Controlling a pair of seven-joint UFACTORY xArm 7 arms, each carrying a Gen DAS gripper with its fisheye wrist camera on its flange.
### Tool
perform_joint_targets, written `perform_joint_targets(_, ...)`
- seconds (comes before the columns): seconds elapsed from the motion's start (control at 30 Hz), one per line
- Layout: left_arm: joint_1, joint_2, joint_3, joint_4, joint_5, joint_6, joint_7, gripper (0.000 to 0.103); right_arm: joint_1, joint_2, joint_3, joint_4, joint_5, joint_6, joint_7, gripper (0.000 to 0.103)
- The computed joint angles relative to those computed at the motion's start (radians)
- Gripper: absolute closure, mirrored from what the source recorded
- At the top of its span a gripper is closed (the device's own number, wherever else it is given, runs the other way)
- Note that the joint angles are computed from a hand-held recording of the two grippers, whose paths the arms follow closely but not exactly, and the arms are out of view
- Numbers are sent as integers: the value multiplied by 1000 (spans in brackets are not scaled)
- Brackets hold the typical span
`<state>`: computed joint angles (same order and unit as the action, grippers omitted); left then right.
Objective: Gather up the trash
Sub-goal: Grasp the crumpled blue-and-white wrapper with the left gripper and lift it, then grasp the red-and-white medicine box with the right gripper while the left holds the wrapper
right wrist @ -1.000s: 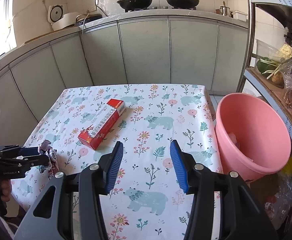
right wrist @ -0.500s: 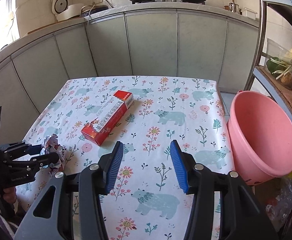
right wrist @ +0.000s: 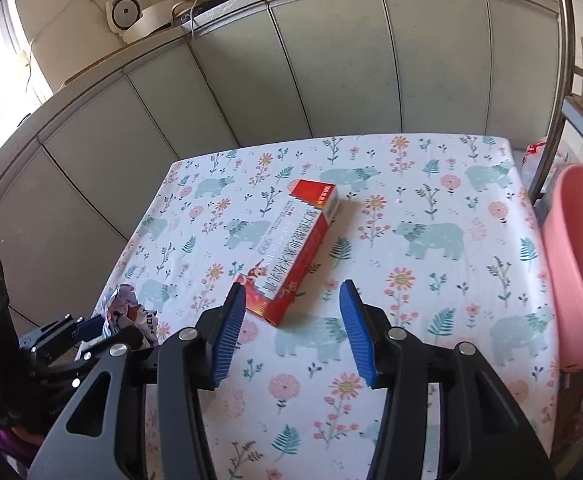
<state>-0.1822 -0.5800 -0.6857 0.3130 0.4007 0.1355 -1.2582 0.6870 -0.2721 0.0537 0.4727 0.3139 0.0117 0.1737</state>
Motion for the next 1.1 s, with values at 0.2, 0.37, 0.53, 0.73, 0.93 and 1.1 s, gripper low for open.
perform_joint_targets(0.2,-54,-98,31,-55,-32,21,-26,63,-131,155,128,158,-83,77,152,45)
perform_joint_targets(0.37,-91,-174,62,-94,-57,25,-33,63,-227,268,189,260,-353,114,466,44)
perform_joint_targets(0.53,-116,-218,81,-124,-81,24,-32,62,-202,358,140,362,-630,198,723,44)
perform_joint_targets(0.73,-125,-227,90,-140,-96,17,-26,62,-188,396,110,371,-663,184,756,51)
perform_joint_targets(0.93,-111,-211,93,-138,-102,1,-10,62,-217,343,140,298,-551,134,630,55)
perform_joint_targets(1.1,-104,-215,90,-128,-105,9,-4,62,-229,243,156,193,-451,62,530,55)
